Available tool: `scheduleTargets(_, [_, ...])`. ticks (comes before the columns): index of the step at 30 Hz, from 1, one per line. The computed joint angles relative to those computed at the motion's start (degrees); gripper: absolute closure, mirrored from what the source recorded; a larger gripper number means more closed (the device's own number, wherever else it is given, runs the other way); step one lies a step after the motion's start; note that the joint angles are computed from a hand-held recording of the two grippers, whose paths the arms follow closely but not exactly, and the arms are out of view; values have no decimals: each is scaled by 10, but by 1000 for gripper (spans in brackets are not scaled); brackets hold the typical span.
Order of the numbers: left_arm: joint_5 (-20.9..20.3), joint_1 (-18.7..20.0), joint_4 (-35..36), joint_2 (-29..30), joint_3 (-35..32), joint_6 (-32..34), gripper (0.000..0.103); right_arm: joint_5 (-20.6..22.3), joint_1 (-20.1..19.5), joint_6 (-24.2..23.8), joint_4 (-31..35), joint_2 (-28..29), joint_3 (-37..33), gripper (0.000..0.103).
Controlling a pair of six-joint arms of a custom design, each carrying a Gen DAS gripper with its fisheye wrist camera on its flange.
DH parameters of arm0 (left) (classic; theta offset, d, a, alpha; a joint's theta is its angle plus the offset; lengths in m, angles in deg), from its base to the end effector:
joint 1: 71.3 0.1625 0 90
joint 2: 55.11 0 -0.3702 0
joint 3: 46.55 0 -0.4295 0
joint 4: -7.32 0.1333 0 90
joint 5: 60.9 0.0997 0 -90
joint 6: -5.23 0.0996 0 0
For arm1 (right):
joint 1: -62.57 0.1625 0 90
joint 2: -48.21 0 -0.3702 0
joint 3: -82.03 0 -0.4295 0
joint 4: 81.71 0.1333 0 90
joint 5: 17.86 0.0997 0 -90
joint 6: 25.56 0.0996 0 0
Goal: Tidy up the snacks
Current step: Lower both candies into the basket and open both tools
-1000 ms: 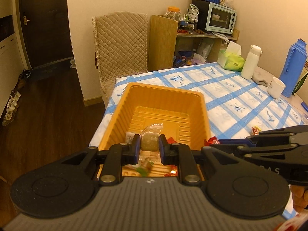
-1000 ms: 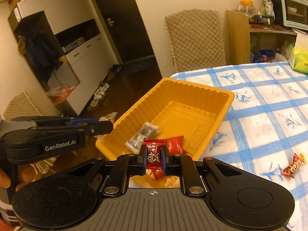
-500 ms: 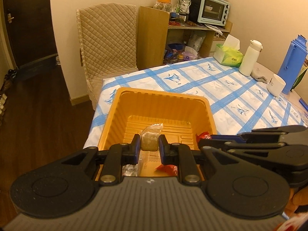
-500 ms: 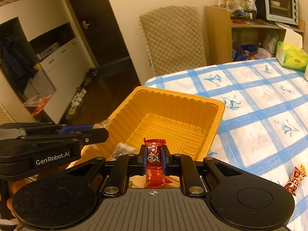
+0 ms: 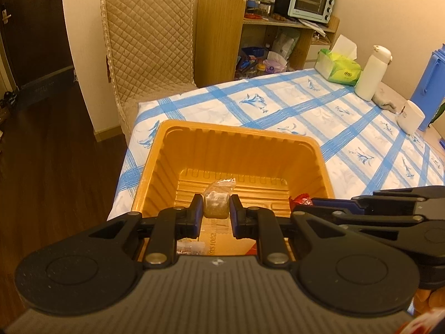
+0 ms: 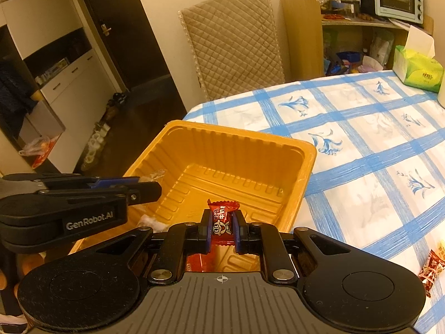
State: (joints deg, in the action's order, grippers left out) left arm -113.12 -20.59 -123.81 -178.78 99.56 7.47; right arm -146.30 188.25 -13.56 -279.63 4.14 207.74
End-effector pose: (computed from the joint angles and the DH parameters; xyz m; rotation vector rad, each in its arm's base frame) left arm -0.0468 -0.3641 0.2640 0.7657 2.4224 -0.6715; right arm 0.3218 -0.3258 -0.0308 0.3215 -2.5498 0.9079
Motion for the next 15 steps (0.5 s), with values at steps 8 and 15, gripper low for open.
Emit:
scheduleTargets(8, [-2,27,-34,47,-11,14,85,2,-9,-2,2,5,-7,88])
scheduleTargets(15, [-5,38,-38,61,-18,14,85,3,-10,-1,2,5,-9,88])
